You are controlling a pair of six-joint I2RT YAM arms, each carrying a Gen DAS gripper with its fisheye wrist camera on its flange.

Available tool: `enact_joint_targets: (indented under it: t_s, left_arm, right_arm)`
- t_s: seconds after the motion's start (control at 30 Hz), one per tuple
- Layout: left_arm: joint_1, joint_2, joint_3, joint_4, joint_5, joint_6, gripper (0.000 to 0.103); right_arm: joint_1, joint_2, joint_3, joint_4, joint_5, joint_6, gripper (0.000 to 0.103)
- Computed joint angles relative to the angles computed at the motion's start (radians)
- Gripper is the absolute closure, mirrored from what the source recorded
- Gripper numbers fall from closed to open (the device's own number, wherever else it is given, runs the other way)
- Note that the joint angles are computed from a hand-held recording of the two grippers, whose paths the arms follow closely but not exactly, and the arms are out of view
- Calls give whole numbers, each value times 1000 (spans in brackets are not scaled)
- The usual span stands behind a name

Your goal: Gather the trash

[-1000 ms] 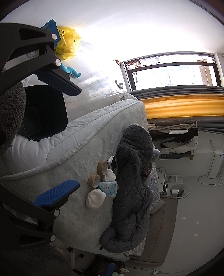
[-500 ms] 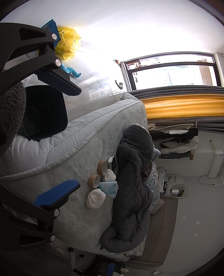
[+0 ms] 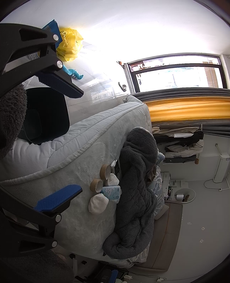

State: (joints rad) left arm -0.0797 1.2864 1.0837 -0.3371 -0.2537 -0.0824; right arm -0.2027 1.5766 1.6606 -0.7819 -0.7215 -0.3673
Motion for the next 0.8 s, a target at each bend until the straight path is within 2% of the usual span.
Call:
enact_joint_targets:
  t_s: [0.37, 0.53, 0.8]
  left_arm:
    - [1, 0, 1, -1, 1, -1, 3]
    - [-15, -7, 7, -12, -7, -14, 3]
    - [12, 68, 84, -28, 95, 8, 4]
  right_arm:
    - [-3, 3, 6, -8, -2, -3, 3]
    - [0, 19, 37, -61, -6, -43, 3]
    - [46, 64, 76, -79, -3, -57, 3]
